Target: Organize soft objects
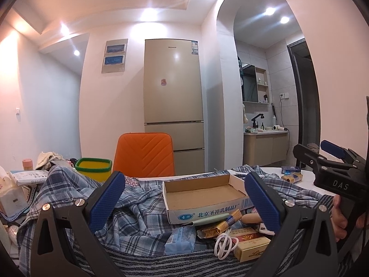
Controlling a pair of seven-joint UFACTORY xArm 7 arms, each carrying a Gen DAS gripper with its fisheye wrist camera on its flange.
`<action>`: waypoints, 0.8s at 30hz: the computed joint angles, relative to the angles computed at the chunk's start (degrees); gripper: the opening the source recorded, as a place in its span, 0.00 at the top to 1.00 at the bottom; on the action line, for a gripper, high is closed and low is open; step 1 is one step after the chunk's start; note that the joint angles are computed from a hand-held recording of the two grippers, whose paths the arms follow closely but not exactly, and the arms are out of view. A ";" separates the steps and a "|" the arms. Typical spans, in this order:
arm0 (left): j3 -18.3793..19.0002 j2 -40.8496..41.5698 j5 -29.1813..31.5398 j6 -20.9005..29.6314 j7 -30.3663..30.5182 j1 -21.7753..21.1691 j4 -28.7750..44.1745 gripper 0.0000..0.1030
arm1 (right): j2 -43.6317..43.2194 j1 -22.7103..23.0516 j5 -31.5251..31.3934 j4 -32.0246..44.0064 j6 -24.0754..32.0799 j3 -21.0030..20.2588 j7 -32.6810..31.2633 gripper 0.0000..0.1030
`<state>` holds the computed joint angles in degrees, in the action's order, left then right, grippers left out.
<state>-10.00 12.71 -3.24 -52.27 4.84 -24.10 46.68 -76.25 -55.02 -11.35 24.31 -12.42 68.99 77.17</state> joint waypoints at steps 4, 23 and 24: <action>0.02 -0.30 1.01 1.05 -1.54 0.65 0.14 0.00 | -0.08 0.00 0.33 -0.37 -0.36 -0.25 0.19 0.00; 0.47 -1.42 -0.09 10.59 -0.65 0.28 2.93 0.00 | -0.95 0.97 -1.91 1.60 4.73 -0.31 -0.31 0.00; 0.37 -1.74 -0.66 11.27 -0.12 -0.04 3.02 0.00 | -0.46 1.24 -2.17 2.00 5.68 -0.56 -0.56 0.00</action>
<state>-9.63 10.97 -3.91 -41.00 4.72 -24.14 49.70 -76.70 -53.78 -13.52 26.31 -6.74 68.43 76.60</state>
